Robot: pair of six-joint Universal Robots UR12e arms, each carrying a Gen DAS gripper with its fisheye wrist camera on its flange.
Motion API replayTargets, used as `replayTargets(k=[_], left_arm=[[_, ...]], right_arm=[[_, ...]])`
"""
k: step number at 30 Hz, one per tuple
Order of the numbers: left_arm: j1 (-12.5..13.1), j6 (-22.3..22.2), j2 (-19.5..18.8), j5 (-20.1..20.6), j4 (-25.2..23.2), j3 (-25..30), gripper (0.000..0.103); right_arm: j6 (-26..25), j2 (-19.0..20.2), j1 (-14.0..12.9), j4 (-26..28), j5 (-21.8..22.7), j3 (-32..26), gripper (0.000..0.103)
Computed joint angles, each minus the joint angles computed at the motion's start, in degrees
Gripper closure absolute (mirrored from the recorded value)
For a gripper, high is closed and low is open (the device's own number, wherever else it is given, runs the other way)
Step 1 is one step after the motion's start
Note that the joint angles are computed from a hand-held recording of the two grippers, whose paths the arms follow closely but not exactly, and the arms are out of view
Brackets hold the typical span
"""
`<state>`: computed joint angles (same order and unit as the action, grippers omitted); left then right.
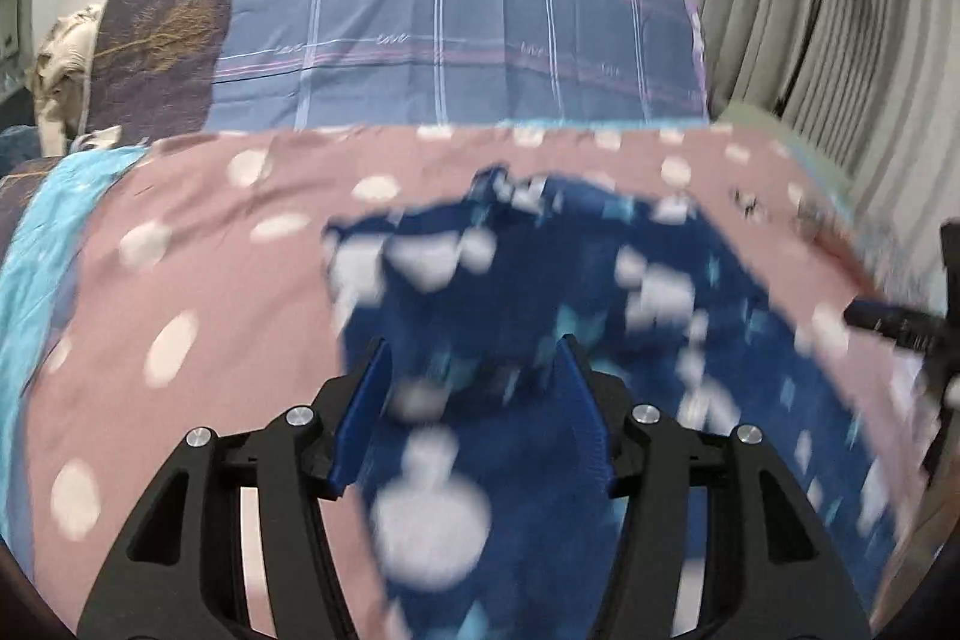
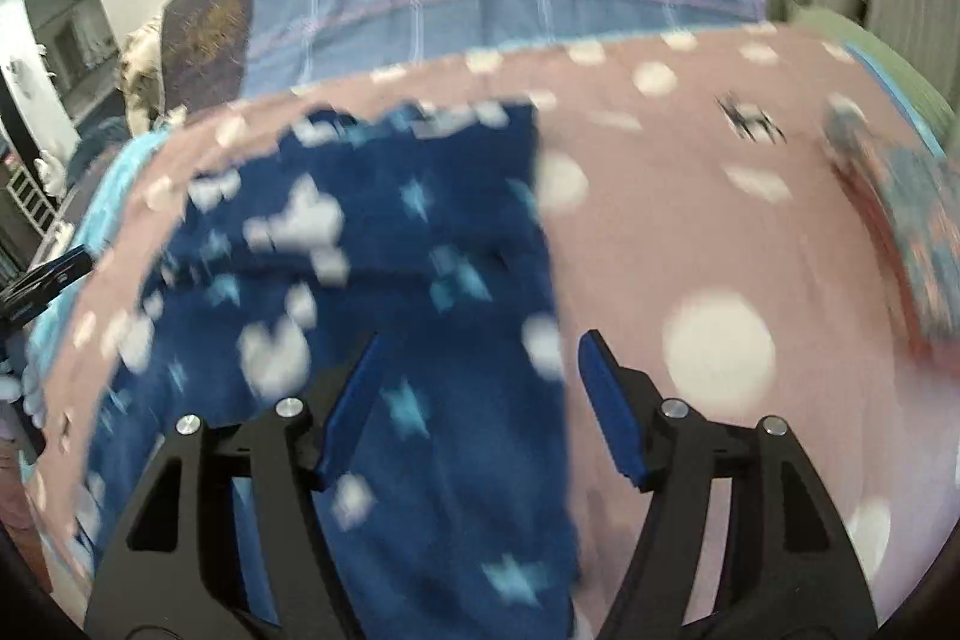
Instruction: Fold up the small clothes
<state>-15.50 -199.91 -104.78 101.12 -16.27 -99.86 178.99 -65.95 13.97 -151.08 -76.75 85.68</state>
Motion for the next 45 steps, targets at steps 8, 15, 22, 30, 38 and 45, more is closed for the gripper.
replayTargets(k=[8, 15, 22, 30, 38, 45], left_arm=[[4.1, -4.1, -13.9, -8.3, -8.9, 18.3, 0.038], [7.0, -8.0, -21.8, -17.6, -14.7, 27.1, 0.076], [5.4, -2.4, -19.4, -8.5, -20.1, 25.1, 0.095], [4.3, 1.3, -19.2, -1.7, -21.2, 26.0, 0.087], [3.8, 3.6, -22.6, -6.3, -19.2, 27.8, 0.068], [3.0, 6.3, -19.8, -3.1, -13.7, 24.4, 0.067]], right_arm=[[8.5, 15.0, 0.6, 10.3, 6.7, -23.8, 0.035], [13.5, 29.4, 1.2, 21.6, 10.3, -45.3, 0.034], [9.0, 31.7, 2.8, 23.9, 8.2, -48.6, 0.099], [8.3, 28.0, 3.1, 15.7, 1.0, -41.1, 0.098], [3.4, 31.1, 4.8, 23.7, 0.8, -46.6, 0.081], [-0.7, 27.4, 5.9, 13.3, -4.9, -39.1, 0.078]])
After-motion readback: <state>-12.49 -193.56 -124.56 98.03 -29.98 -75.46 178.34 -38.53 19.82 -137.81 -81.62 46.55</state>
